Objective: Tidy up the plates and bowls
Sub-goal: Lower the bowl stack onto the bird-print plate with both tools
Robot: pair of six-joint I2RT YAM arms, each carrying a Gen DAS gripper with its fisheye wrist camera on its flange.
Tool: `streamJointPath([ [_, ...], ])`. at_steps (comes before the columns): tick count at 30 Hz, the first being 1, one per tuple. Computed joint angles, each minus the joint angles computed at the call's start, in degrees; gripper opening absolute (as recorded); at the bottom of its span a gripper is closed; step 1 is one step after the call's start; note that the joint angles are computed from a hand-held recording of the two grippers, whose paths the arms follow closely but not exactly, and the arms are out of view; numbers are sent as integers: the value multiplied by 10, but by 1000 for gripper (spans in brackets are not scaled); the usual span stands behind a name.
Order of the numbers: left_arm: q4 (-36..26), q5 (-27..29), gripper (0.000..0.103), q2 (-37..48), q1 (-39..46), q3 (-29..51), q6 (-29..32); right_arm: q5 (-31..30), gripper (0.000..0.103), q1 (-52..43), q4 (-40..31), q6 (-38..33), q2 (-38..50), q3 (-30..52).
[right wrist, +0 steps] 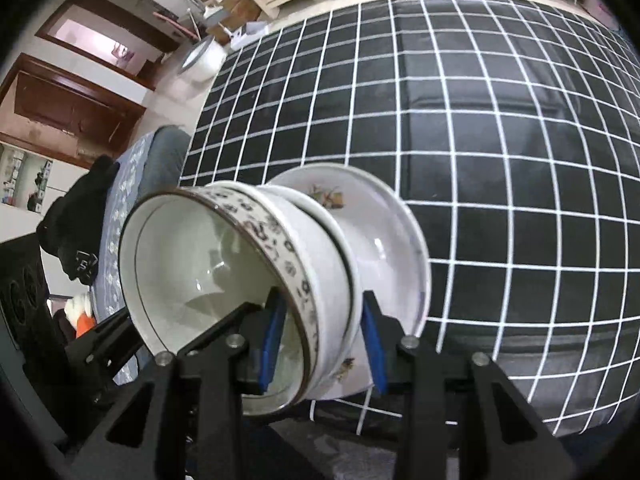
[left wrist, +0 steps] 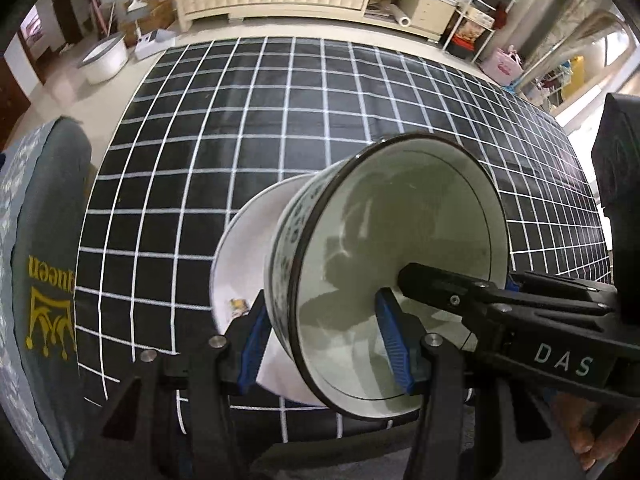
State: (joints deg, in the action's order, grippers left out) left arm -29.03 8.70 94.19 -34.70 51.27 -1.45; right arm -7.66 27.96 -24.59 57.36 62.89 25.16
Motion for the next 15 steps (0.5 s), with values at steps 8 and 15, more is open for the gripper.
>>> streamJointPath([
  [8,22,25,50,25,39,-22,30,-7,41,5,46,5,80,7],
  [15,35,38,50,44,39,-19,26,-10,41,-5,39,-2,87,9],
])
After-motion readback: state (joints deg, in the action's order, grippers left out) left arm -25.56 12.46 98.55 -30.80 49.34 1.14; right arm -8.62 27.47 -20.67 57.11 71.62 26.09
